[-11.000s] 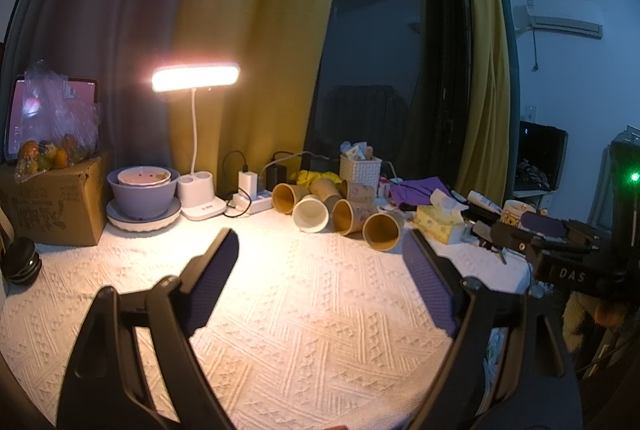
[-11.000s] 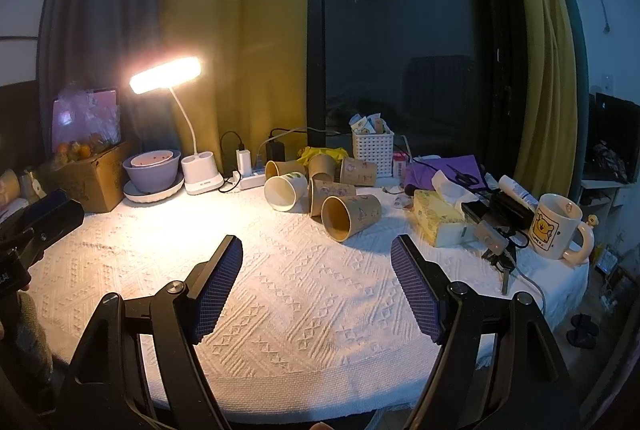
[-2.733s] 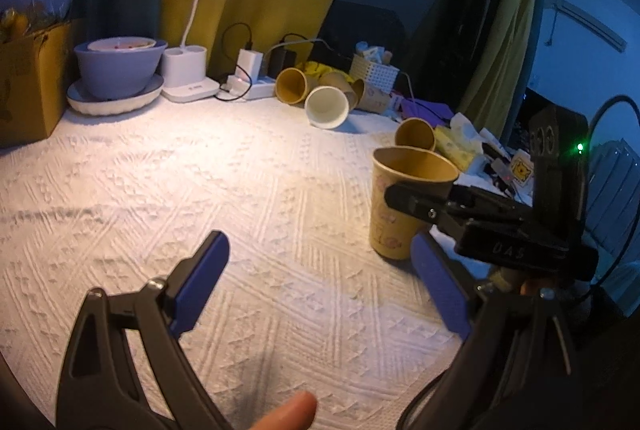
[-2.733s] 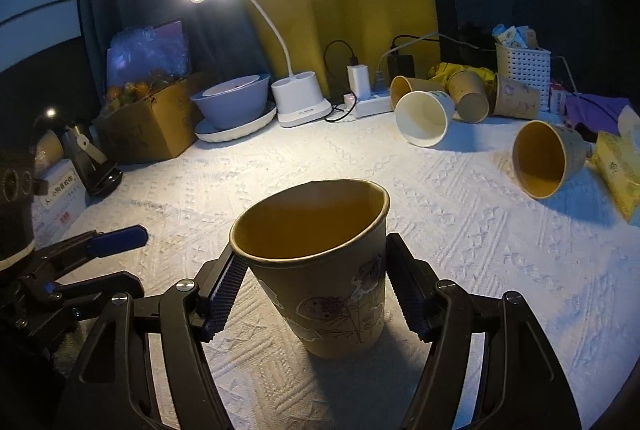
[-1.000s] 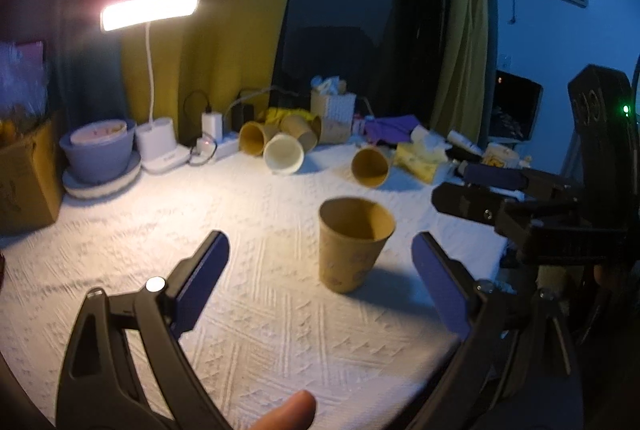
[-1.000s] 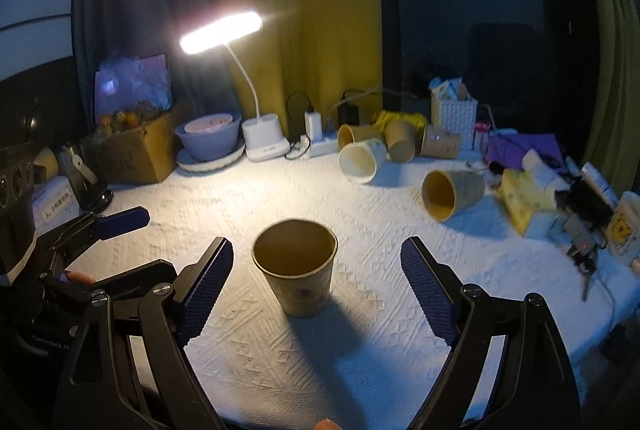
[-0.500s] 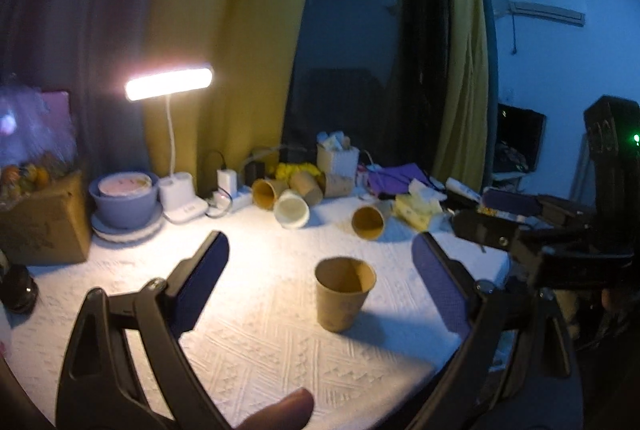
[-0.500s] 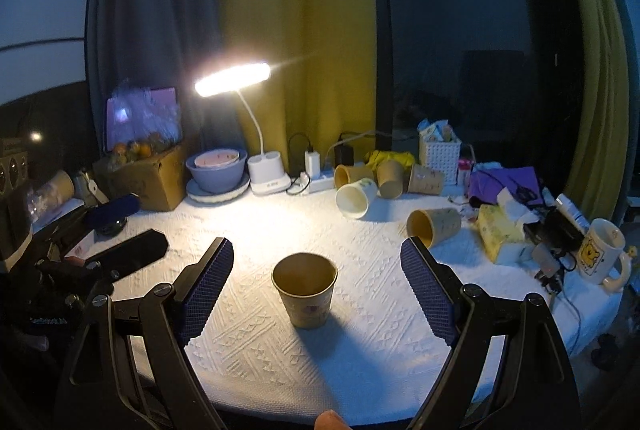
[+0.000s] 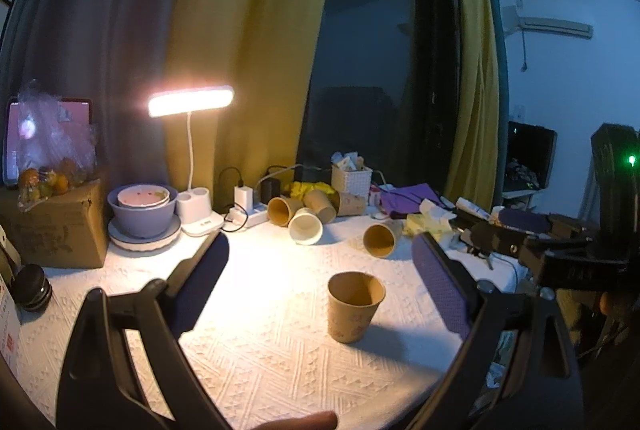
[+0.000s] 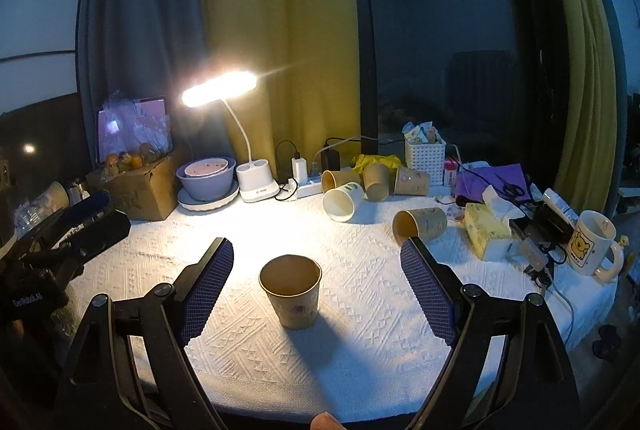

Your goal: Flip cup upright

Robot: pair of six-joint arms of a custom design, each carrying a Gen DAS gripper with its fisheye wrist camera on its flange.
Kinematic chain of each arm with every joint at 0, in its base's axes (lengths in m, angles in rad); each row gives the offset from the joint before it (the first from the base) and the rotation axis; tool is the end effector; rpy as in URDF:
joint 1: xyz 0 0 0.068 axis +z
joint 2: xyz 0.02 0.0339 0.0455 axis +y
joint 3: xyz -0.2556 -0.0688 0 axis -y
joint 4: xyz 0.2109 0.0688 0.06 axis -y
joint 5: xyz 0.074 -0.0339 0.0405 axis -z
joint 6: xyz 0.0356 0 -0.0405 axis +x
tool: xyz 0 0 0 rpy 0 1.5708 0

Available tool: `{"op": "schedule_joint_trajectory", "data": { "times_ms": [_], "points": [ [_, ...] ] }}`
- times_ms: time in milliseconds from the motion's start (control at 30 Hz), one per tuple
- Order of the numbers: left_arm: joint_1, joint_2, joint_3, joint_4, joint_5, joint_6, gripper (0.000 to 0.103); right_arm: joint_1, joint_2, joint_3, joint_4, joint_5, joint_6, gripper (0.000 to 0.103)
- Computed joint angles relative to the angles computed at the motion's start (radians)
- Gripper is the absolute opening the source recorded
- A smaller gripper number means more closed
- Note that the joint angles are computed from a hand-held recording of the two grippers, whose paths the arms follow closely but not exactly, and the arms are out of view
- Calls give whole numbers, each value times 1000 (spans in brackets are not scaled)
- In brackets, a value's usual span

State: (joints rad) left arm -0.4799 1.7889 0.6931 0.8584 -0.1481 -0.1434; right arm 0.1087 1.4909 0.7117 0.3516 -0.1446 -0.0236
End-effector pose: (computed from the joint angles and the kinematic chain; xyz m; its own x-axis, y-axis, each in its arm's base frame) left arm 0.2963 -0.1483 0.1772 -0.2535 -0.0274 -0.9669 0.2962 0.9494 -0.1046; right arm 0.2889 0.0367 0.2175 -0.4065 -0.0679 -0.9111 -0.2474 0.9682 0.0383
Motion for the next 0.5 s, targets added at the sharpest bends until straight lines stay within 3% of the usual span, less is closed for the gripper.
{"op": "schedule_joint_trajectory", "data": {
  "times_ms": [500],
  "points": [
    [-12, -1, -5, 3, 24, 1, 94, 6, 18, -5, 13, -1, 2, 88]
  ]
}}
